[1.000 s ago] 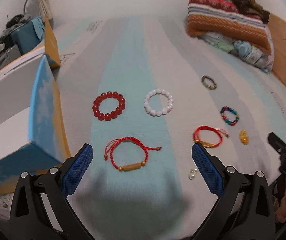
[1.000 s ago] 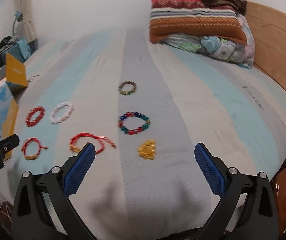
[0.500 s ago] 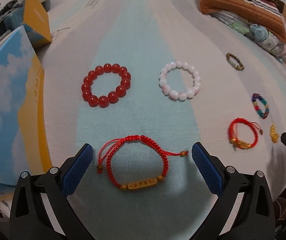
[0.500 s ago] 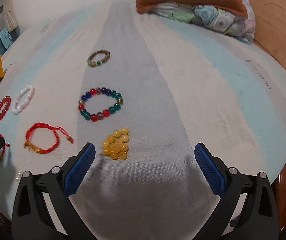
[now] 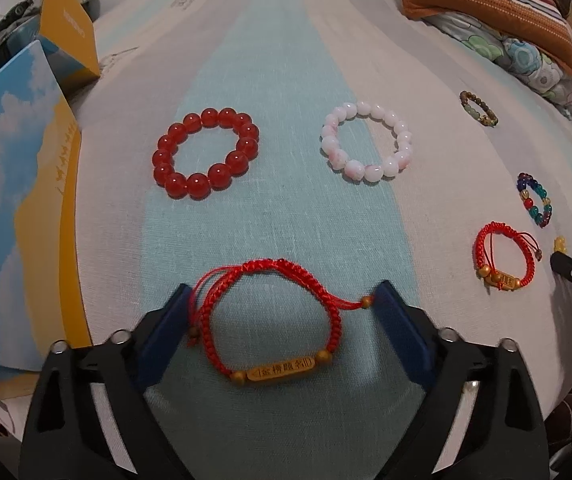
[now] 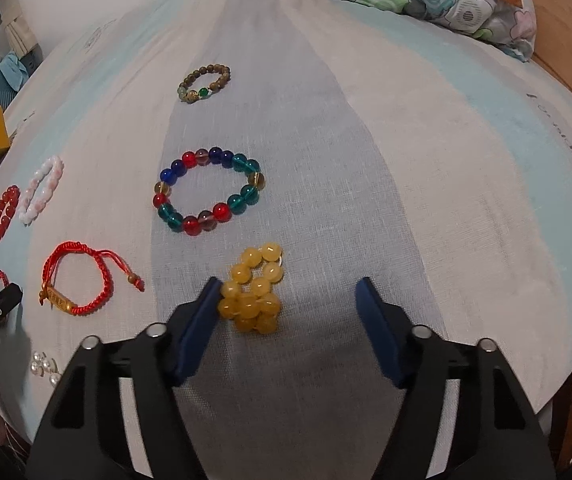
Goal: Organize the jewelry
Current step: 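Grasp the red cord bracelet with the left tool while the right tool grasps the yellow amber bracelet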
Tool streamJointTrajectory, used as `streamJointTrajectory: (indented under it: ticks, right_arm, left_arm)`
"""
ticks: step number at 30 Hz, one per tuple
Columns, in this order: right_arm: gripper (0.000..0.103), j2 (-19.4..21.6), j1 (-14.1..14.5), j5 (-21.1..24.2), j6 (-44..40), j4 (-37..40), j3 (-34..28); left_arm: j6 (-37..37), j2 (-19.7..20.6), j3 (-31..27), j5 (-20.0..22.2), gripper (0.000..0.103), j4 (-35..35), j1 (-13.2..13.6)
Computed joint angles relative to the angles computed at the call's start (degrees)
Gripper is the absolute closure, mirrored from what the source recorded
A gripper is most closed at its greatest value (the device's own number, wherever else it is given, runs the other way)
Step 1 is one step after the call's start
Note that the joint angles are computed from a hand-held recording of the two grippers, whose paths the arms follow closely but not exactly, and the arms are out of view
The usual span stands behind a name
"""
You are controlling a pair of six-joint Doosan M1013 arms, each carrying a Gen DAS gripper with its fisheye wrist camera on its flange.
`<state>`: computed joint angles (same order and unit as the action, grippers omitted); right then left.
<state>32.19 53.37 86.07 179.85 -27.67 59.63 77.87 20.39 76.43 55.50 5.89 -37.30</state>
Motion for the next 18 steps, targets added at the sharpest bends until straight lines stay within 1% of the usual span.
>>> streamJointTrajectory:
  ticks: [1, 2, 3, 4, 5, 6, 7, 8, 9, 10, 11, 12, 14, 18]
  right_arm:
    - [0.046, -0.1, 0.0, -0.1, 0.2, 0.0, 0.2]
    - [0.051, -0.1, 0.0, -0.1, 0.4, -0.1, 0.2]
    - [0.053, -0.1, 0.0, 0.0, 0.4, -0.1, 0.1]
    - [0.06, 0.0, 0.0, 0.2, 0.5, -0.3, 0.1]
    - [0.067, 0.0, 0.0, 0.3, 0.6, -0.3, 0.1]
    - [0.07, 0.1, 0.0, 0.5, 0.7, -0.4, 0.0]
    - [0.077, 0.1, 0.0, 0.7, 0.8, -0.4, -0.1]
    - [0.082, 0.1, -0.1, 0.9, 0.9, -0.5, 0.0]
    - [0.084, 0.0, -0.1, 0.8, 1.3, -0.5, 0.2]
    - [0.087, -0.1, 0.0, 0.7, 1.7, -0.6, 0.3]
    - [0.089, -0.2, 0.0, 0.6, 2.2, -0.9, 0.5]
    - [0.09, -0.3, 0.0, 0.6, 2.5, -1.0, 0.6]
    - [0.093, -0.6, 0.1, 0.2, 3.2, -1.3, 1.0]
    - [0.094, -0.7, 0.3, 0.4, 3.8, -2.0, 0.9]
  left_arm:
    - [0.5, -0.1, 0.0, 0.1, 0.027, -0.3, 0.0]
    - [0.7, -0.2, 0.1, 0.1, 0.034, -0.2, 0.0]
    - [1.1, -0.3, 0.4, -0.2, 0.04, -0.3, 0.0]
    - [1.5, -0.5, 0.5, -0.3, 0.043, -0.7, 0.0]
    - [2.3, -0.6, 0.6, -0.3, 0.049, -1.3, 0.0]
    - [3.1, -0.7, 0.7, -0.4, 0.056, -1.7, 0.0]
    - [4.4, -0.8, 0.8, -0.4, 0.061, -2.9, 0.2]
    - [4.8, -0.8, 0.8, -0.4, 0.069, -3.5, 0.2]
    - [5.3, -0.8, 0.8, -0.4, 0.079, -4.0, 0.2]
    - [5.7, -0.8, 0.8, -0.4, 0.083, -4.2, 0.2]
    - [6.2, -0.9, 0.9, -0.5, 0.089, -4.8, 0.3]
    - [6.6, -0.9, 0.9, -0.6, 0.092, -5.5, 0.4]
    - [7.3, -1.0, 1.0, -0.8, 0.093, -6.4, 0.6]
    - [7.9, -1.4, 1.3, -1.3, 0.094, -7.7, 0.9]
